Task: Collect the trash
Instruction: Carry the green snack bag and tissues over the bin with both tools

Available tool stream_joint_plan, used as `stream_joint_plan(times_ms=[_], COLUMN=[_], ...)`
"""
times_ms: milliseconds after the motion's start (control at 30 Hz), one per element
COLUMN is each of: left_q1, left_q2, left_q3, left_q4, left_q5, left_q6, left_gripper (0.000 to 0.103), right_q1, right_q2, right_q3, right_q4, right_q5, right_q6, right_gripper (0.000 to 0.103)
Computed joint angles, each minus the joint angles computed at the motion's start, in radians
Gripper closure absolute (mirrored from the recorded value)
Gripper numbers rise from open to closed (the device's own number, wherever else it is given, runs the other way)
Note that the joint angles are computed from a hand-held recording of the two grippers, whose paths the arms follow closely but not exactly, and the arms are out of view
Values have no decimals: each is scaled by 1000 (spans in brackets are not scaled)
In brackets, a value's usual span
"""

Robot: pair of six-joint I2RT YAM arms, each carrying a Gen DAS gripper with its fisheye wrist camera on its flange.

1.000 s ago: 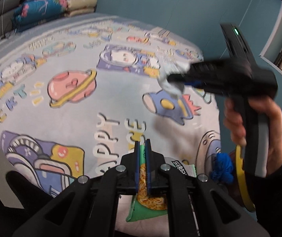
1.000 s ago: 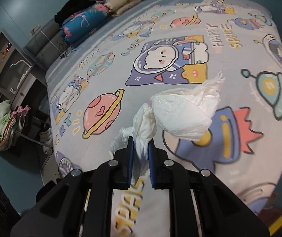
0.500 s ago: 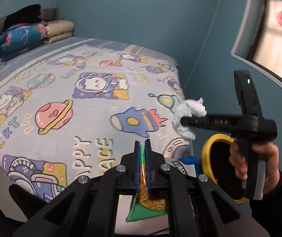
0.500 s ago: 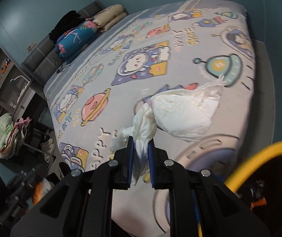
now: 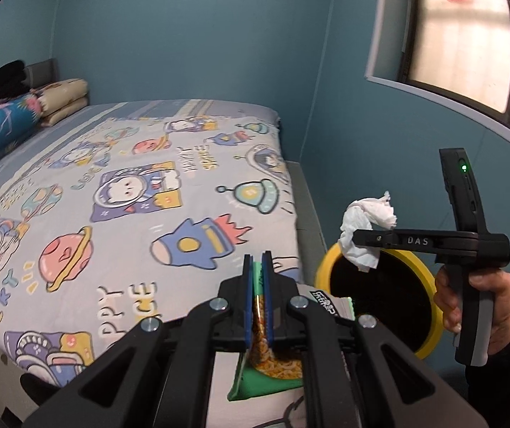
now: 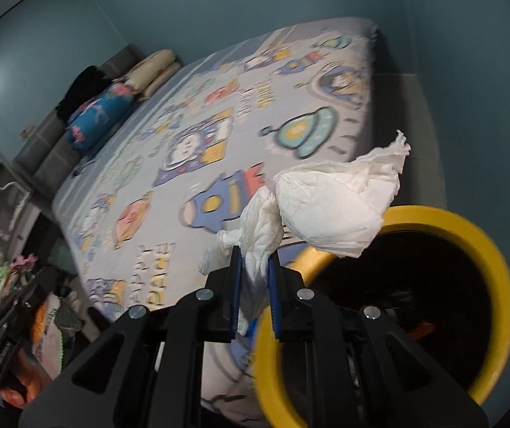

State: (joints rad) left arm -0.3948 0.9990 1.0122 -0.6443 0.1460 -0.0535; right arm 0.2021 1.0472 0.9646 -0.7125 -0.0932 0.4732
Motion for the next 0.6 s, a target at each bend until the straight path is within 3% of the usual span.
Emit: stream_joint_plan(times_ms=[333,600], left_q1=[-204,-281], left_q2=[104,245], left_q3=[56,100], left_q4=[43,103], left_q5=[-109,-122], left_q6=[-45,-61], left_gripper=[98,98], right_q1=[-171,-242], right_q2=[-109,-135], right_q3=[-45,-58], right_q4=[-85,-122], right_q5=[25,72], right_q6=[-65,-97], right_gripper=[90,89])
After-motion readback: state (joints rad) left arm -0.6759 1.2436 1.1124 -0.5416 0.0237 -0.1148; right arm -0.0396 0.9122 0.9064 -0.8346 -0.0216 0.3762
